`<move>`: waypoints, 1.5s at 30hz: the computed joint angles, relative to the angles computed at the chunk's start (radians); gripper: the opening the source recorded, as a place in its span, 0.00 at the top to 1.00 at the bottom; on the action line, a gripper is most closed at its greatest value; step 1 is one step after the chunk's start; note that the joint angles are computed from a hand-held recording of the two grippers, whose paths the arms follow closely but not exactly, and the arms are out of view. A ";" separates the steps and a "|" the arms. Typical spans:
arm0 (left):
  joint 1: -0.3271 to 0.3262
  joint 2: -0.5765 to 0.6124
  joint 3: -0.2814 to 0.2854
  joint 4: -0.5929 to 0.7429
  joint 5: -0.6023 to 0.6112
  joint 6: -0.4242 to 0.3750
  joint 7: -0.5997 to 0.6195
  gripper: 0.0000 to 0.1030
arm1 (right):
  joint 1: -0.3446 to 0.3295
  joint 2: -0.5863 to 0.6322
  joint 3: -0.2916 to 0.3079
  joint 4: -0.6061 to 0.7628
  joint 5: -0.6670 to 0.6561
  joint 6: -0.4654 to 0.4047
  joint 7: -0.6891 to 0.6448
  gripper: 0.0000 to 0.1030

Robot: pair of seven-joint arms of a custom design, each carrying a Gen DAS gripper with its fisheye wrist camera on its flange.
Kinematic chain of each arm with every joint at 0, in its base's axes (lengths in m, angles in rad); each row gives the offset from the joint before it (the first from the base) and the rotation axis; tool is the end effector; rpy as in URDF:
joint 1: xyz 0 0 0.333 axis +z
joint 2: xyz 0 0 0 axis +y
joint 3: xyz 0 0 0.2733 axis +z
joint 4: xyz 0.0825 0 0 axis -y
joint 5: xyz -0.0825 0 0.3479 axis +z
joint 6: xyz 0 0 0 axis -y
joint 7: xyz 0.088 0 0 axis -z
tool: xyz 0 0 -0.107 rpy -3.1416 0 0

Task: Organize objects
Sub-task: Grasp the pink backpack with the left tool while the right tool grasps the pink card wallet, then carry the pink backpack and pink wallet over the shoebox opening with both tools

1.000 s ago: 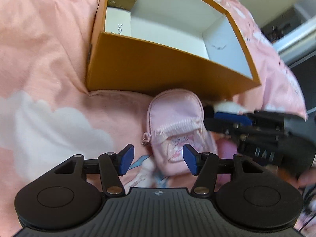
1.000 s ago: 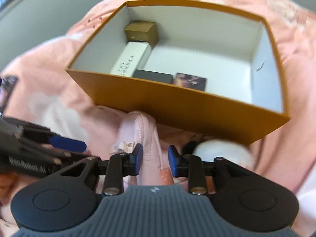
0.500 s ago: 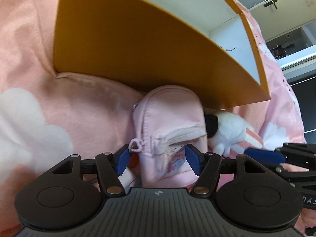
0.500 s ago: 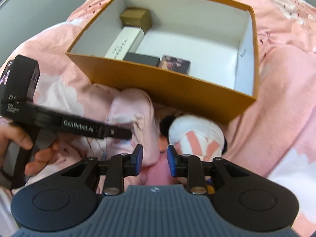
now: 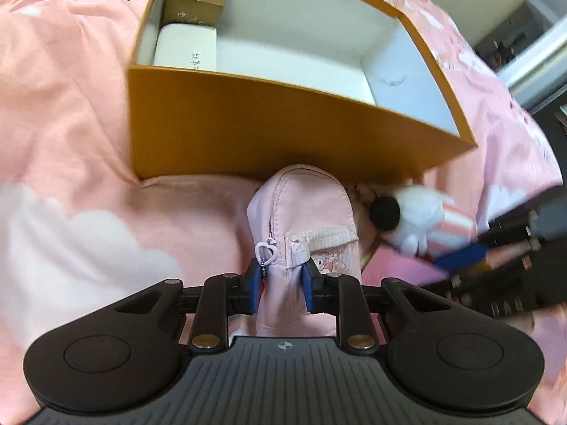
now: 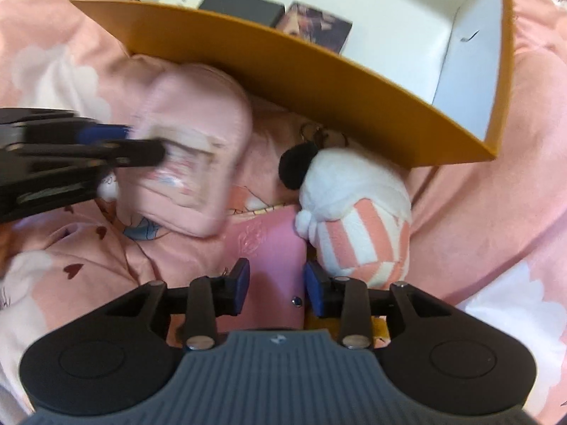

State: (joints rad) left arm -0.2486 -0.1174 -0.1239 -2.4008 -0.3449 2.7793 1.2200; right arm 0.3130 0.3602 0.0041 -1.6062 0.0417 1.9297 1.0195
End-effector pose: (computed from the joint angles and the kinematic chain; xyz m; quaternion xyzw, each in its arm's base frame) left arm 0.4652 -0.1662 0.3946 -0.7680 0.5857 -0.2585 0.0165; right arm 0.5791 0.1928 0.3916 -0.9359 0.3512 0.0269 0.0044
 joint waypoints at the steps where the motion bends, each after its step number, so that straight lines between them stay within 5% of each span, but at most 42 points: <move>1: -0.007 -0.005 0.011 0.004 -0.037 -0.026 0.040 0.75 | 0.002 0.023 -0.001 0.032 -0.001 -0.027 0.010 0.60; 6: 0.008 -0.022 0.021 0.006 -0.070 -0.090 0.078 0.73 | 0.017 0.097 -0.017 0.092 -0.015 -0.068 0.090 0.56; 12: 0.025 -0.008 0.011 0.001 -0.053 -0.083 0.042 0.61 | -0.002 0.036 -0.004 0.028 0.018 -0.036 0.038 0.72; 15: 0.032 0.001 0.004 0.004 -0.030 -0.081 0.003 0.48 | -0.017 -0.019 0.009 -0.033 0.056 0.001 -0.024 0.78; 20: 0.034 0.019 -0.005 0.006 -0.018 -0.057 -0.022 0.45 | -0.032 -0.135 0.027 -0.170 0.119 0.136 -0.124 0.81; 25: 0.030 0.020 -0.014 0.001 -0.023 -0.027 -0.008 0.68 | -0.057 -0.162 0.034 -0.186 0.236 0.202 -0.149 0.81; 28: 0.023 -0.005 -0.013 -0.010 -0.008 -0.013 -0.006 0.73 | -0.071 -0.182 0.035 -0.200 0.310 0.228 -0.144 0.81; 40: -0.077 -0.118 0.068 -0.008 0.045 0.099 0.013 0.77 | -0.137 -0.291 0.026 -0.274 0.651 0.322 -0.257 0.81; 45: -0.025 -0.076 0.043 0.049 0.181 0.155 -0.101 0.78 | -0.145 -0.279 0.027 -0.244 0.757 0.352 -0.293 0.81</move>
State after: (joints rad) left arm -0.2739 -0.1930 -0.0805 -2.3517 -0.1638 2.9342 1.1185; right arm 0.1681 0.0813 0.0311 -1.8506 0.7988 2.2821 0.7270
